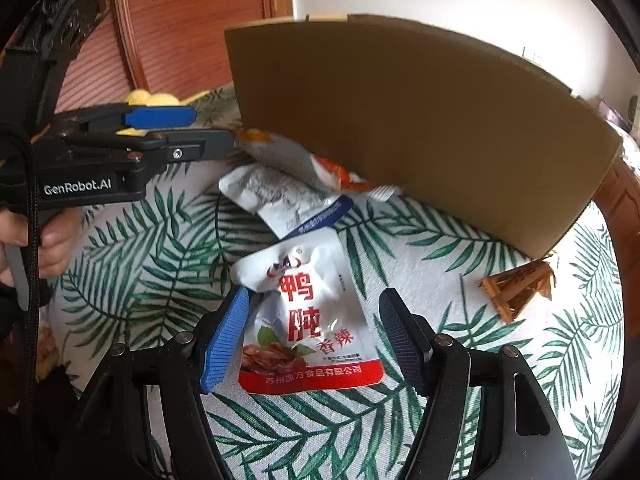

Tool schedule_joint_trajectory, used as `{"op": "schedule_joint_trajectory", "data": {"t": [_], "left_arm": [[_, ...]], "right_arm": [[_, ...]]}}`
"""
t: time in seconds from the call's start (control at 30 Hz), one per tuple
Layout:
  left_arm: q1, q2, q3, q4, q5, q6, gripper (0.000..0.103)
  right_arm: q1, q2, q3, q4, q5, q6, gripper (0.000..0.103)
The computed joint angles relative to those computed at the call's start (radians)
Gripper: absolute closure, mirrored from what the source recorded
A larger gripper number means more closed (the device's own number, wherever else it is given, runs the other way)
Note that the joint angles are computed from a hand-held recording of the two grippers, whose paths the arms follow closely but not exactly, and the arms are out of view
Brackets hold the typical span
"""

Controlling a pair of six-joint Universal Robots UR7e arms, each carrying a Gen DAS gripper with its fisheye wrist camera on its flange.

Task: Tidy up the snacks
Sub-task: 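Grasp the red-labelled duck-gizzard pouch with the right tool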

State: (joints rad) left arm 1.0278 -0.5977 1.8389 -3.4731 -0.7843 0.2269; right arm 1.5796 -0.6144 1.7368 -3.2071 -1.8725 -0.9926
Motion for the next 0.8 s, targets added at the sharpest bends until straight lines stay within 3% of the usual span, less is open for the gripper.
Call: {"op": "schedule_joint_trajectory", "data": {"t": [0.37, 0.4, 0.43, 0.8], "left_arm": [[-0.003, -0.002, 0.004, -0.002, -0.012, -0.020, 0.034], [-0.001, -0.002, 0.002, -0.002, -0.015, -0.021, 0.034], [-0.001, -0.001, 0.001, -0.003, -0.018, -0.023, 0.034], [-0.026, 0.040, -0.065, 0.041, -0.053, 0.065, 0.034]], "right_arm": [[0.013, 0.031, -0.033, 0.003, -0.031, -0.012, 0.032], [0.012, 0.030, -0.034, 0.009, -0.028, -0.013, 0.034], [0.011, 0.027, -0.035, 0.018, -0.021, -0.014, 0.041], [-0.028, -0.029, 0.019, -0.061, -0.051, -0.051, 0.045]]}}
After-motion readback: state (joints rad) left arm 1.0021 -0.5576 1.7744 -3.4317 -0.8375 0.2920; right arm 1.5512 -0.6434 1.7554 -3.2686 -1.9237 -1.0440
